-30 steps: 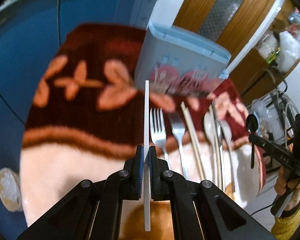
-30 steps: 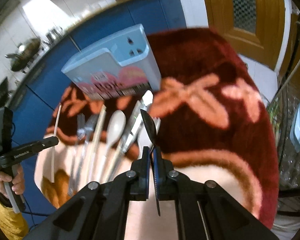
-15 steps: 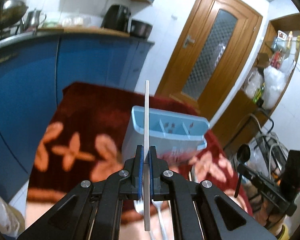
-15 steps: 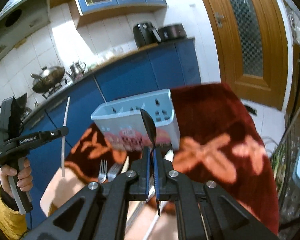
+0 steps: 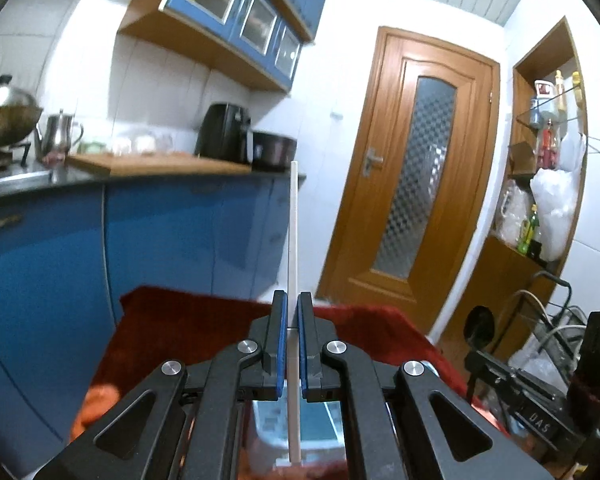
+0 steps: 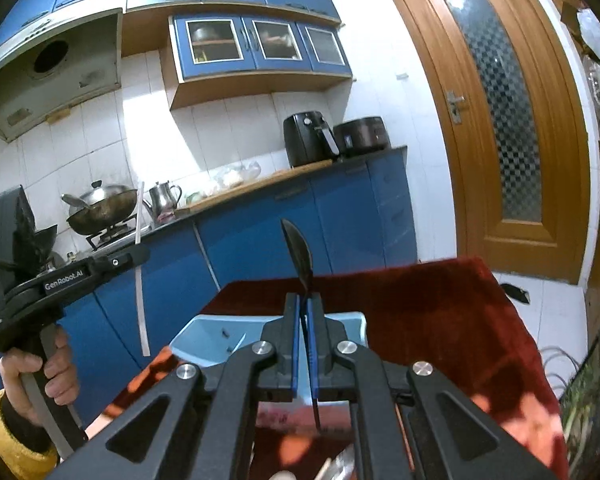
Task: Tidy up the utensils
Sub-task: 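Drop the white stick into the blue caddy with the left tool while the right drops the black spoon, then move both open tools back down to the utensils on the blanket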
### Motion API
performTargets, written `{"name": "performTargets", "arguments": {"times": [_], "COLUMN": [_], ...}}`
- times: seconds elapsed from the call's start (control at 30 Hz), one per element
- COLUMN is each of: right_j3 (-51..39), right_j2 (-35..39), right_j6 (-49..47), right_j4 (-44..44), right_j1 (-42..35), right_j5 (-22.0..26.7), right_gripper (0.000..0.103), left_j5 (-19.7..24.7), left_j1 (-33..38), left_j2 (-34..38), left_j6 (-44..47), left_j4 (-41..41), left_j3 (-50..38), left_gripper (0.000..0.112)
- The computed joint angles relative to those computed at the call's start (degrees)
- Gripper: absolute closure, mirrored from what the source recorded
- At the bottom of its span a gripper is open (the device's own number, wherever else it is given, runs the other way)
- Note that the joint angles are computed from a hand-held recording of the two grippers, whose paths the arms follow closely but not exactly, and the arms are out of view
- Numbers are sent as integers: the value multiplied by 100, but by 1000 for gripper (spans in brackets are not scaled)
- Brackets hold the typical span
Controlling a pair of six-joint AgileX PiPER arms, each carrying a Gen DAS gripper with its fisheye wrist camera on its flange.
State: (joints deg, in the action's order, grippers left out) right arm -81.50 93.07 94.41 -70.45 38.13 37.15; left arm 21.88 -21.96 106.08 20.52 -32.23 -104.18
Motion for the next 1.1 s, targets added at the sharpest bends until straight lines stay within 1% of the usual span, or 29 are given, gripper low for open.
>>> {"name": "performTargets", "arguments": {"times": [0.1, 0.2, 0.23, 0.33, 0.37, 0.4, 0.5, 0.57, 0.63, 0.7, 0.73, 0.77, 0.8, 0.87, 0.93, 1.0, 1.07, 1.1], "right_j3": [-50, -56, -83, -1, 40, 83, 193, 200, 174, 158, 160, 161, 132, 112, 99, 82, 58, 76], "right_j2": [234, 417, 492, 555, 554, 543, 500, 485, 486, 477, 464, 449, 450, 429, 397, 355, 306, 249], "right_j6": [302, 583, 635, 777, 791, 810, 905, 751, 597, 535, 532, 518, 460, 414, 396, 348, 222, 153], "right_j4": [-254, -511, -564, -760, -816, -855, -809, -559, -362, -285, -270, -234, -165, -115, -100, -53, 81, 189], "right_j1": [-307, -464, -519, -566, -554, -547, -609, -695, -712, -692, -685, -679, -673, -642, -603, -567, -550, -565], "right_j5": [-547, -805, -889, -1034, -1038, -1054, -1229, -1395, -1403, -1368, -1371, -1378, -1365, -1314, -1239, -1168, -1126, -1179], "right_gripper": [98, 98, 98, 98, 98, 98, 97, 97, 97, 93, 88, 84, 82, 82, 82, 82, 81, 80], "left_j5": [-398, -739, -861, -1192, -1203, -1212, -1140, -1003, -943, -855, -741, -666, -652, -676, -689, -688, -662, -668], "left_j1": [-173, -273, -283, -268, -256, -259, -233, -190, -190, -179, -162, -159, -166, -175, -192, -178, -161, -154], "left_j2": [250, 444, 488, 503, 507, 499, 534, 567, 571, 537, 537, 530, 504, 427, 357, 265, 134, 73], "left_j6": [-111, -256, -130, 926, 1240, 1349, 1223, 1216, 1097, 1181, 1192, 1164, 1188, 1363, 1308, 1498, 1591, 1605], "left_j4": [292, 480, 347, -733, -1044, -1147, -1023, -1039, -933, -1005, -991, -933, -933, -1036, -918, -1089, -1171, -1168], "left_j3": [-76, -84, -35, 307, 365, 426, 489, 473, 462, 486, 454, 443, 471, 573, 633, 733, 842, 902], "left_gripper": [107, 107, 107, 107, 107, 107, 107, 107, 107, 106, 105, 101, 99, 96, 90, 85, 82, 81]}}
